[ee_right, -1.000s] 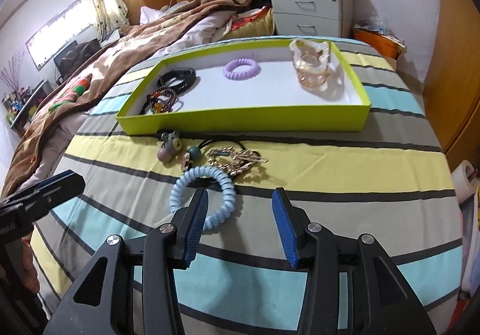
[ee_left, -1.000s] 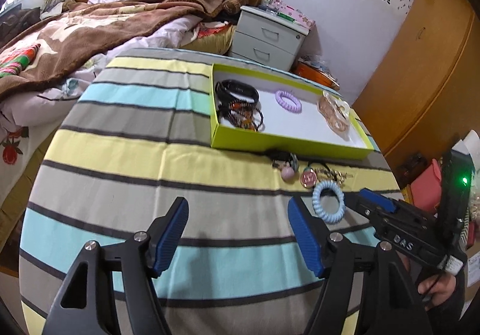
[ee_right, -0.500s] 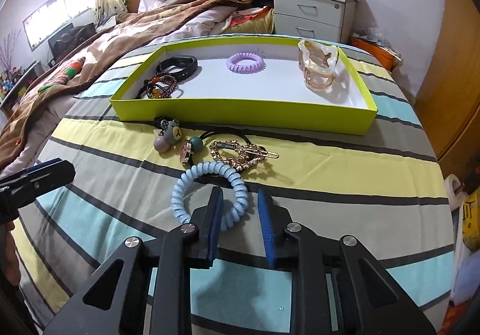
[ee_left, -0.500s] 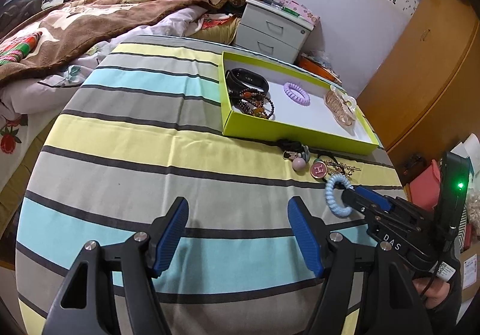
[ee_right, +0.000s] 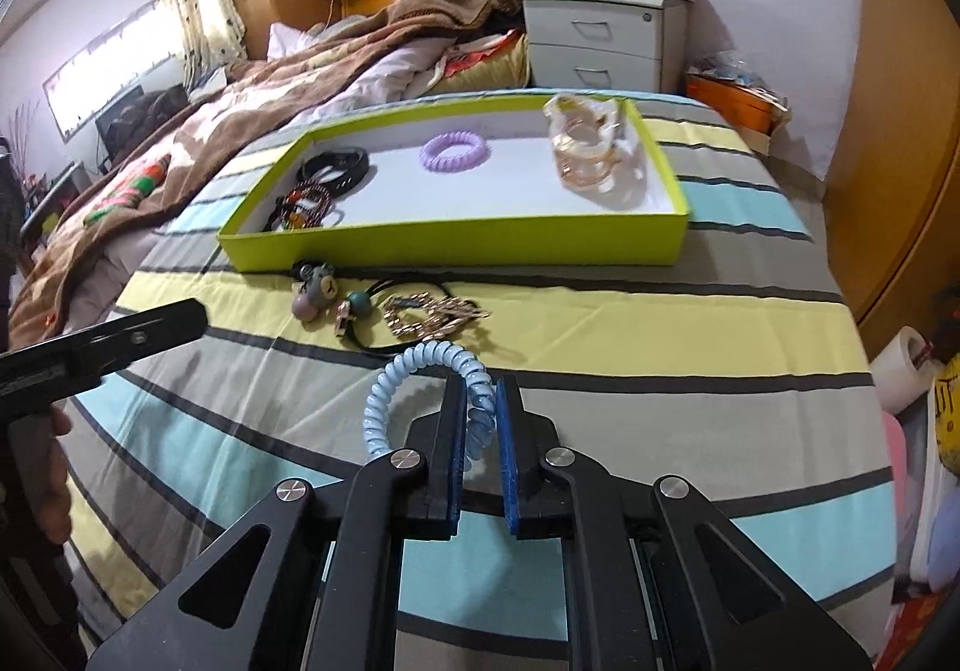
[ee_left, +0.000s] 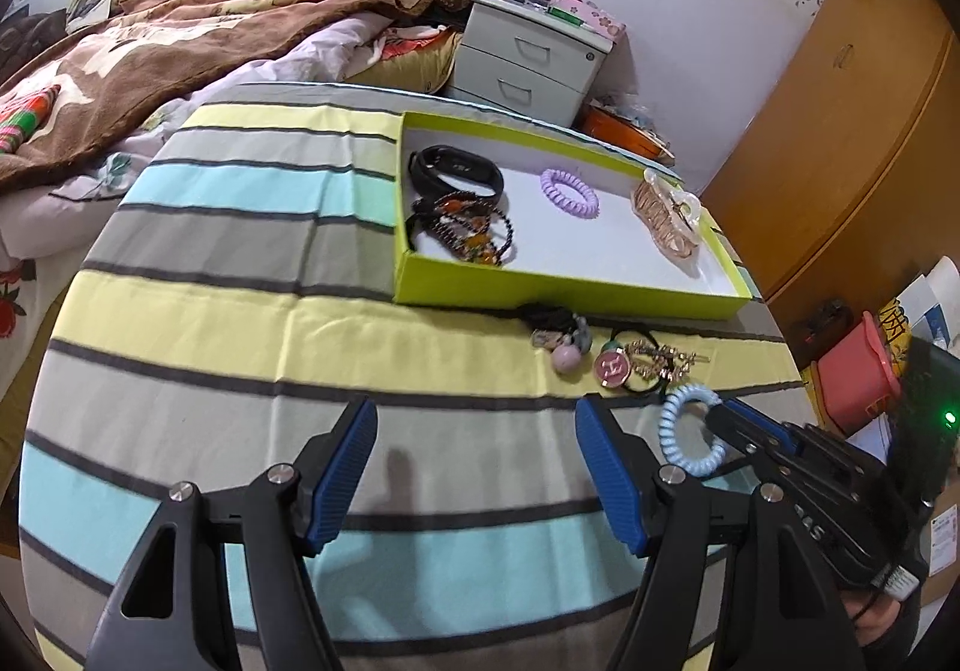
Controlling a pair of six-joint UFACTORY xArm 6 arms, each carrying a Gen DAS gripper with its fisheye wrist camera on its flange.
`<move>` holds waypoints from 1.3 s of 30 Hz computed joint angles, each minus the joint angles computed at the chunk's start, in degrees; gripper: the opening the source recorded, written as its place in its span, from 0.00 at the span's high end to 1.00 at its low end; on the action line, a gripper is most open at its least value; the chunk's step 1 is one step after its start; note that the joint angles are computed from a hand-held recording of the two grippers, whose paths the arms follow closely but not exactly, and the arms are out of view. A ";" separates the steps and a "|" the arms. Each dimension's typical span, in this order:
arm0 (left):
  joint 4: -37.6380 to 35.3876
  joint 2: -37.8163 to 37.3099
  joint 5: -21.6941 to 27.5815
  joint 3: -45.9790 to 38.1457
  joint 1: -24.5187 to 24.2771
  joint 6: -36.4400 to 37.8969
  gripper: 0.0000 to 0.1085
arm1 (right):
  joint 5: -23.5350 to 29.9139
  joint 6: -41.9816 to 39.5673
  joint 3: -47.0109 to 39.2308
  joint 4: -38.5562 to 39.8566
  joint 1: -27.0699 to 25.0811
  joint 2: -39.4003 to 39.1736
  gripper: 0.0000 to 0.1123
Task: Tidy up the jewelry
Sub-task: 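Grasp the pink-ball keychain with the left gripper while the right grasps the blue coil hair tie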
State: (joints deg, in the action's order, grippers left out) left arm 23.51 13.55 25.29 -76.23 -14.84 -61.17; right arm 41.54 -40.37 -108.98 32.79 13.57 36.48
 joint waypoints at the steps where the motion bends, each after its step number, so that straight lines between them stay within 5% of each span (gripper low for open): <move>1: -0.76 0.93 0.43 -1.27 -0.05 0.81 0.35 | -0.05 -0.30 0.07 0.50 -0.24 -0.19 0.91; 12: -5.50 12.37 6.81 -17.08 -0.91 7.44 0.35 | 0.45 -1.77 -0.64 3.56 -1.70 -0.26 0.91; 24: -0.92 19.72 16.89 -28.54 -2.06 6.56 0.37 | 2.18 -1.59 -4.01 4.71 -2.52 2.20 0.91; 31: 1.31 20.75 20.13 -30.83 -2.77 6.62 0.60 | 2.69 -1.61 -4.71 5.09 -2.68 2.64 0.91; 39: 0.36 19.68 18.05 -29.03 -2.76 7.58 0.68 | 2.54 -1.47 -4.73 5.07 -2.77 2.59 0.91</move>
State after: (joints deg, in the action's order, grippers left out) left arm 23.87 33.23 43.35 -105.26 -17.59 -53.59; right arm 44.09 -41.84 -113.71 37.87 10.80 39.07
